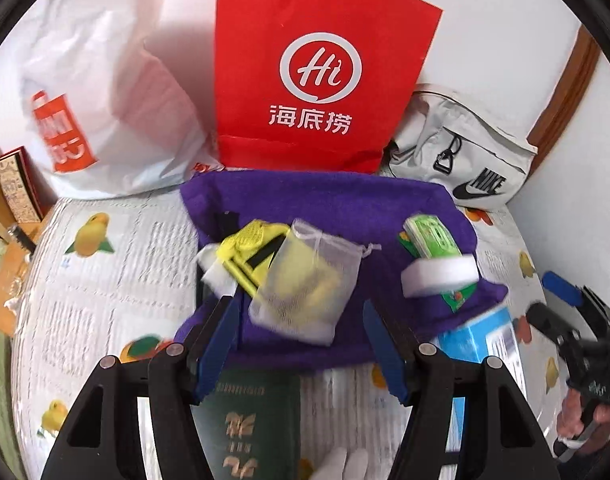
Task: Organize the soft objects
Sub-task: 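Grasp the black watch strap with the right tool while the left tool moves toward the white glove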
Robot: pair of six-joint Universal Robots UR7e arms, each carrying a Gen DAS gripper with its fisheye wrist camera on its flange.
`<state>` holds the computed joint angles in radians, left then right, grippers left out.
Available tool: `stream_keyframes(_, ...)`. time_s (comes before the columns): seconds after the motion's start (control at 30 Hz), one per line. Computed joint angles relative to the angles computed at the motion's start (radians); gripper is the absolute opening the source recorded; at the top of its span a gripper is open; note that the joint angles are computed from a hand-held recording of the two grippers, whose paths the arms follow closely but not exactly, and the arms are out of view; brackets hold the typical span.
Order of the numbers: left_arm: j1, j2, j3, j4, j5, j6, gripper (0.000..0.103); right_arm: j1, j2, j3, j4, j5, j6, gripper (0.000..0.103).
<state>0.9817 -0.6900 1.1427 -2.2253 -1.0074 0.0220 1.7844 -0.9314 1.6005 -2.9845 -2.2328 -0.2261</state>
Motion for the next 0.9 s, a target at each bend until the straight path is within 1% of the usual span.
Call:
stream_keyframes(0.03, -0.003, -0.017, 0.024, -0.002, 0.006, -0.002, 0.063, 0.008, -0.009, 0.025, -0.014, -0.002, -0.001, 0.084)
stream_keyframes(0.17, -0.014, -0.089, 0.13, -0.031, 0.025, -0.017, 0.063, 0.05, -0.029, 0.122, -0.076, -0.053, 0.006, 0.084)
stream_keyframes(0.27, -0.015, -0.144, 0.204, -0.054, 0.029, -0.033, 0.063, 0.07, -0.046, 0.191, -0.103, -0.057, 0.025, 0.083)
stream_keyframes(0.4, -0.012, -0.219, 0.297, -0.071, 0.028, -0.054, 0.063, 0.083, -0.081, 0.283, -0.088, -0.031, 0.073, 0.07)
stream_keyframes(0.53, -0.004, -0.279, 0.375, -0.087, 0.018, -0.065, 0.063, 0.095, -0.096, 0.364, -0.102, -0.054, 0.103, 0.069)
stream_keyframes(0.6, 0.002, -0.3, 0.4, -0.085, 0.012, -0.069, 0.063, 0.091, -0.1, 0.394, -0.107, -0.058, 0.116, 0.069)
stream_keyframes(0.67, 0.01, -0.32, 0.429, -0.087, 0.014, -0.078, 0.063, 0.087, -0.094, 0.419, -0.119, -0.079, 0.122, 0.069)
stream_keyframes(0.8, 0.024, -0.349, 0.478, -0.088, 0.007, -0.093, 0.063, 0.064, -0.055, 0.424, -0.142, -0.126, 0.084, 0.069)
stream_keyframes(0.9, 0.033, -0.363, 0.502, -0.079, 0.003, -0.106, 0.063, 0.04, -0.041, 0.421, -0.14, -0.113, 0.079, 0.065)
